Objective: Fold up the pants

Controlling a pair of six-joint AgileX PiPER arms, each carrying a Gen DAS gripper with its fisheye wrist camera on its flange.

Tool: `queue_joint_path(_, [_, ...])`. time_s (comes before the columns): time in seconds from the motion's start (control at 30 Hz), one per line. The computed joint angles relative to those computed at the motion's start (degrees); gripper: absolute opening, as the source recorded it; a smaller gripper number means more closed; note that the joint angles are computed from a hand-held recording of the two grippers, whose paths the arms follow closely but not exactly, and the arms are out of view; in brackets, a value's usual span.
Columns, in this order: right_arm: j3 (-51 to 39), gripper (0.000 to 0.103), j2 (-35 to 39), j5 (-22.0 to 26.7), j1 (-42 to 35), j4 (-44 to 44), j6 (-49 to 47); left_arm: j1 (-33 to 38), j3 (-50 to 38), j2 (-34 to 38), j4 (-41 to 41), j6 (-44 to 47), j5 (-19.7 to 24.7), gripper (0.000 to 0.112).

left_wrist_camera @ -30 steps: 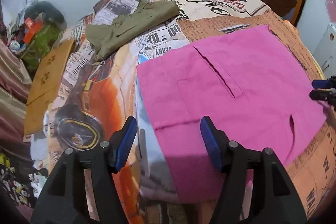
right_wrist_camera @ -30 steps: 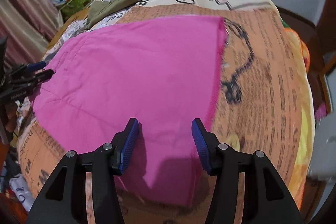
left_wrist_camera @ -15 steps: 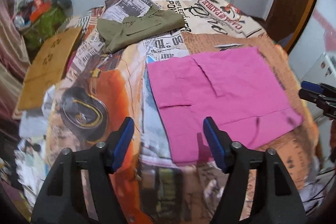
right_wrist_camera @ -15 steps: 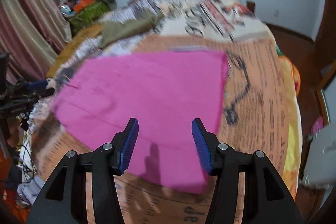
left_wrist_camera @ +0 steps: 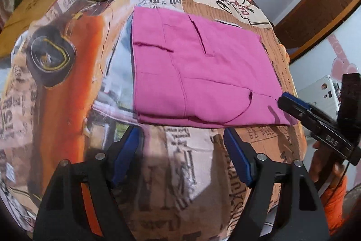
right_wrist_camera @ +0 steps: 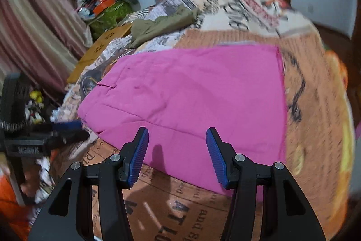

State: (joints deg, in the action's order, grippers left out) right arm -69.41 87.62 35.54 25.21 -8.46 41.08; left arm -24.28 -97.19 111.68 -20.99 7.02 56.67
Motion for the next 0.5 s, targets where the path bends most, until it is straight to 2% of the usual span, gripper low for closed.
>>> queue_joint_path(0.17, [3.0,0.049,0.9,-2.6,-2.0,4.2,-0.7,0.6,1.2,0.1,-4.4,0.6,-1.3,0.085])
queue_joint_path(0.27, [3.6,0.049,0.8,-2.9,-1.2,3.1,-0.7,1.7,-0.1,1.6,-8.1,1.1,-0.9,0.088])
queue_joint_path(0.4, [3.0,0.050,1.3,-1.4,0.5,-0.4,0.5,1.5,-2.9,3.9,-8.4,-0.7,-0.7,0.089])
queue_joint_path(0.5, [3.3,0.050,1.3,-2.0,0.1,0.3,-0.5,1.2,-6.3,6.1,-7.0,-3.7,0.1,0.089])
